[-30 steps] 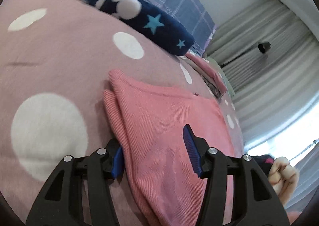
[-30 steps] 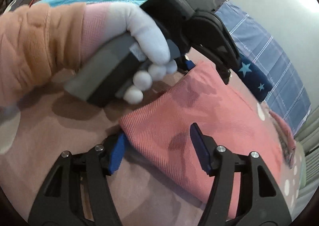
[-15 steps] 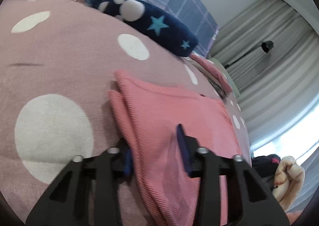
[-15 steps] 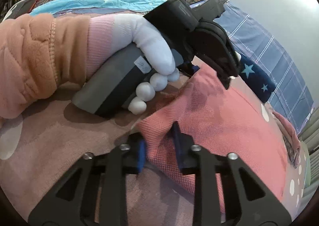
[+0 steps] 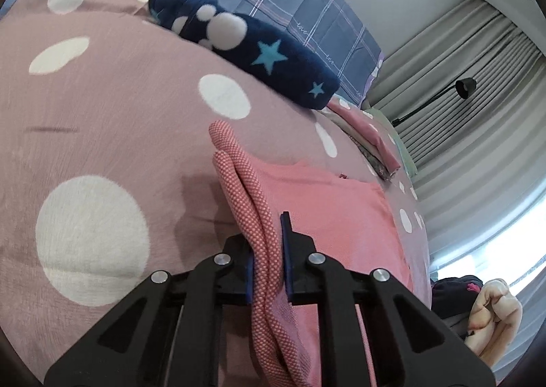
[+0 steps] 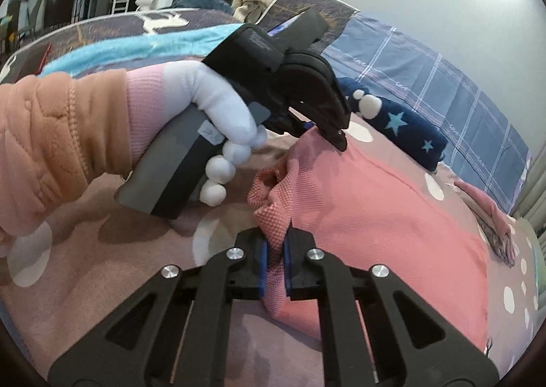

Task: Fold small clothes

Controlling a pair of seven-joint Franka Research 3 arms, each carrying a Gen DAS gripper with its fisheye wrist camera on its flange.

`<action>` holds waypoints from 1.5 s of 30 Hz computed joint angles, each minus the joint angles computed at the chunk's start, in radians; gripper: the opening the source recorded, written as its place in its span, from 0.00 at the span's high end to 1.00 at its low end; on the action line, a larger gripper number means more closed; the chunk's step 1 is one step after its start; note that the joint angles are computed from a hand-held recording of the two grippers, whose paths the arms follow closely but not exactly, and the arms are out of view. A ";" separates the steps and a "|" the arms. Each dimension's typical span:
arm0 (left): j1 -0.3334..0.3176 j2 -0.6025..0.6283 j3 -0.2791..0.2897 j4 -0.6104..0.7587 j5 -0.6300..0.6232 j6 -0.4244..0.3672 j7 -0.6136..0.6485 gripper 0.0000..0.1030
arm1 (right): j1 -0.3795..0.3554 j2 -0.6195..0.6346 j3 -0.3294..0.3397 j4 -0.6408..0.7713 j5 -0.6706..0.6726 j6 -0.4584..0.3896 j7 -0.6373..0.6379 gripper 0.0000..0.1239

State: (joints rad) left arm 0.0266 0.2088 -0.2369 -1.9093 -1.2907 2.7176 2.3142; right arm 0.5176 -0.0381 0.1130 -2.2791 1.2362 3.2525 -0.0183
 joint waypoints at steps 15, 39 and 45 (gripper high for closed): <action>-0.073 0.004 -0.027 0.077 0.321 0.095 -0.275 0.89 | -0.126 -0.133 -0.038 -0.006 0.282 -0.193 -0.139 0.95; -0.374 0.459 0.046 0.791 1.380 -0.230 -1.169 0.90 | -0.504 -0.082 -0.265 0.061 0.125 -0.909 0.275 0.96; -0.429 0.601 0.039 1.032 1.439 -0.364 -1.170 0.91 | -0.558 -0.078 -0.273 0.048 0.125 -0.951 0.292 0.96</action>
